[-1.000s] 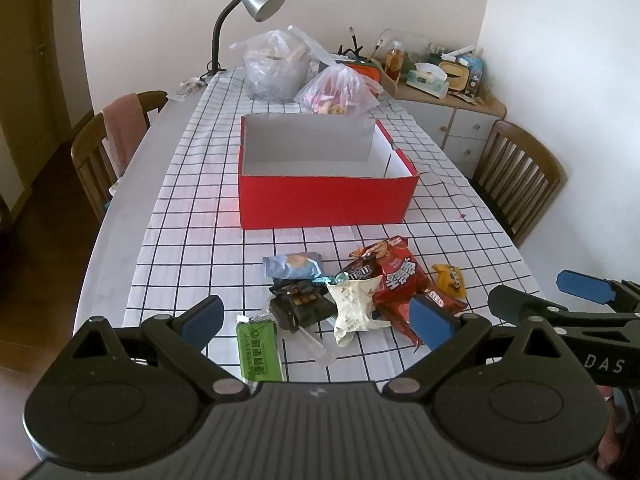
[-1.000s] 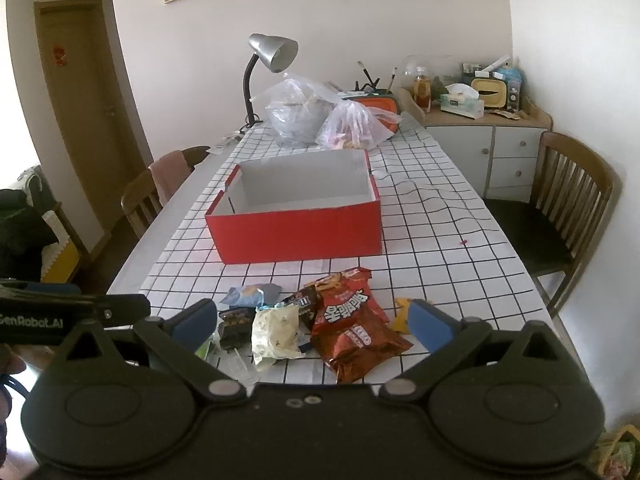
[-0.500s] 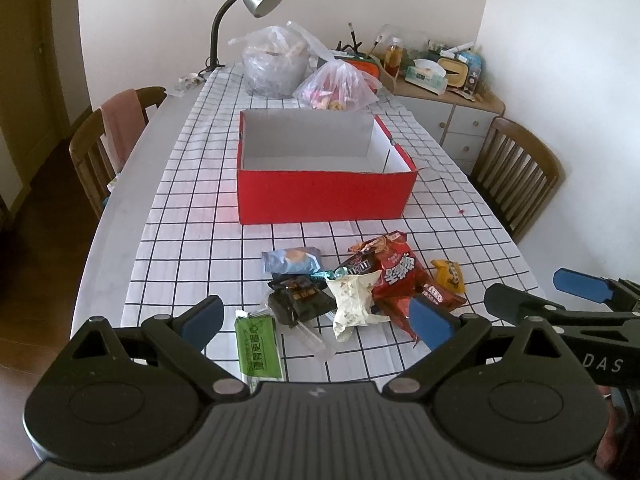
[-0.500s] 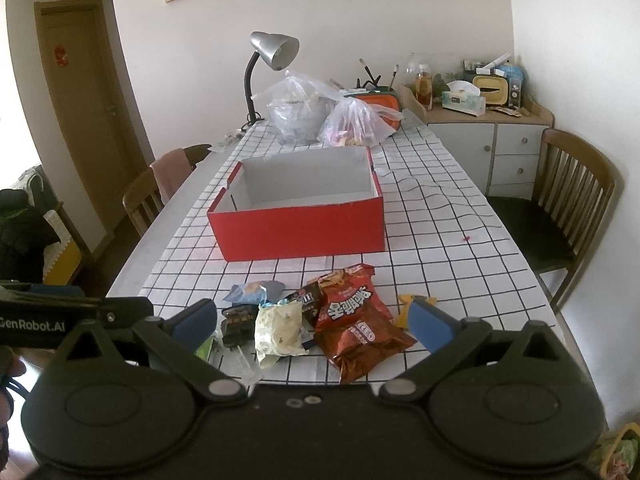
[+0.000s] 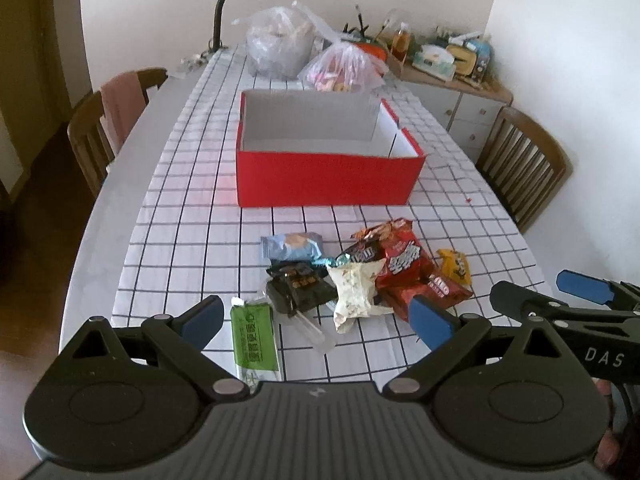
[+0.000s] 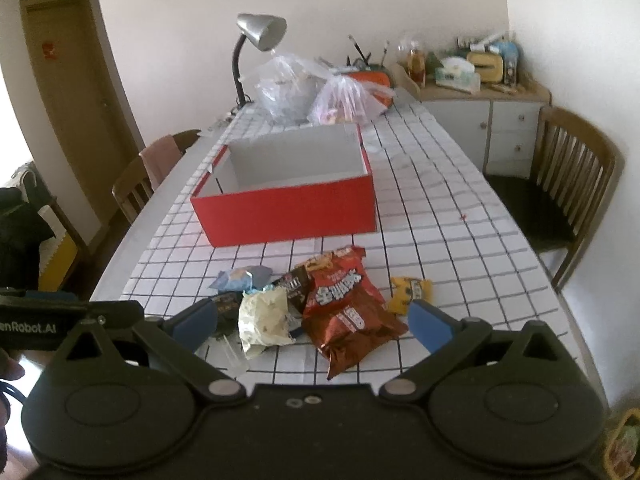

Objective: Organize snacks
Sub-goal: 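Lower the left gripper onto the green biscuit pack while the right gripper reaches the brown chip bag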

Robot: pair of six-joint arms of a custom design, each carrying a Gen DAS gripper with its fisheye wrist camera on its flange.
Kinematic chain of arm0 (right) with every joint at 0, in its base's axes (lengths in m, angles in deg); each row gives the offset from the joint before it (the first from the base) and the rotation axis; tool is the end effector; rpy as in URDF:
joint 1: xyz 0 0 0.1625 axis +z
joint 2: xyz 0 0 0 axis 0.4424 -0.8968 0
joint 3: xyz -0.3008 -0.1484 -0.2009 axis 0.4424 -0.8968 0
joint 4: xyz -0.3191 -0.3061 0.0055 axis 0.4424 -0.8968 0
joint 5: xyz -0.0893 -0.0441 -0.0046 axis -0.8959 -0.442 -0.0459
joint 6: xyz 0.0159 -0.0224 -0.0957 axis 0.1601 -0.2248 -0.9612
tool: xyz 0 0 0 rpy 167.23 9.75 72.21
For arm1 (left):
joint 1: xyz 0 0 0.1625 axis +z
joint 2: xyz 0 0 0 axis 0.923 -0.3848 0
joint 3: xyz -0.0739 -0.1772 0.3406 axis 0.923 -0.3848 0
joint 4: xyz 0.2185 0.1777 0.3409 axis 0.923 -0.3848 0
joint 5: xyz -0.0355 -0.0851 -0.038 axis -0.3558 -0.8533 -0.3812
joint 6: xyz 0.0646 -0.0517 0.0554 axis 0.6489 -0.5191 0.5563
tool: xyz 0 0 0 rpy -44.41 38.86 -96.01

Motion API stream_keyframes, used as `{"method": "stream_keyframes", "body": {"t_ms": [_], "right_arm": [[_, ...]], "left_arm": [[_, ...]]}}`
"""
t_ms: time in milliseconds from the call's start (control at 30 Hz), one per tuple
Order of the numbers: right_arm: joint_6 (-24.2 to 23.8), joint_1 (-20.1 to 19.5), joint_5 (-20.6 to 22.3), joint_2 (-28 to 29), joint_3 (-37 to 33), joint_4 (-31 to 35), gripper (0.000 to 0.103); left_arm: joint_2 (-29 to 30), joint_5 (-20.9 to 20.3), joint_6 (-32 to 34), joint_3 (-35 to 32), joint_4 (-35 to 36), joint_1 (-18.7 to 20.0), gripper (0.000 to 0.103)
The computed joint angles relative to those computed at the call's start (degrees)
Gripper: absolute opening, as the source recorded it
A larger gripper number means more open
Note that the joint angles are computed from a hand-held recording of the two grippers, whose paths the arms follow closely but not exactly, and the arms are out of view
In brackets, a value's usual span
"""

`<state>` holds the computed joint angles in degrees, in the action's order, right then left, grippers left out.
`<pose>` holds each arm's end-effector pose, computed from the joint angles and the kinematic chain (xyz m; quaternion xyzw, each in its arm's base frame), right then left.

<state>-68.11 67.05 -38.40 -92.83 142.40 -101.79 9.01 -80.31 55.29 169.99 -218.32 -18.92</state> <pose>0.1294 -0.5899 0.2064 0.1421 -0.8826 0.3693 0.2537 -0.2522 -0.5946 0.0960 0.1676 0.8945 -0.2995 0.2865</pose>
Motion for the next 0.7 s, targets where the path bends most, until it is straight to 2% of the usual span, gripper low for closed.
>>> {"method": "stream_keyframes", "body": {"t_ms": [333, 567, 700], "right_arm": [[5.67, -3.45, -1.38, 2.40, -4.69, 6.79, 0.100], [5.85, -5.39, -3.69, 6.58, -9.59, 9.92, 0.098], [11.82, -6.33, -4.58, 8.80, -13.51, 15.83, 0.098]], "left_arm": [[2.70, -0.64, -10.45, -6.23, 13.44, 4.04, 0.100], [5.64, -0.85, -16.48, -11.17, 22.55, 7.14, 0.099], [7.45, -1.15, -18.02, -13.96, 26.65, 8.88, 0.099]]}}
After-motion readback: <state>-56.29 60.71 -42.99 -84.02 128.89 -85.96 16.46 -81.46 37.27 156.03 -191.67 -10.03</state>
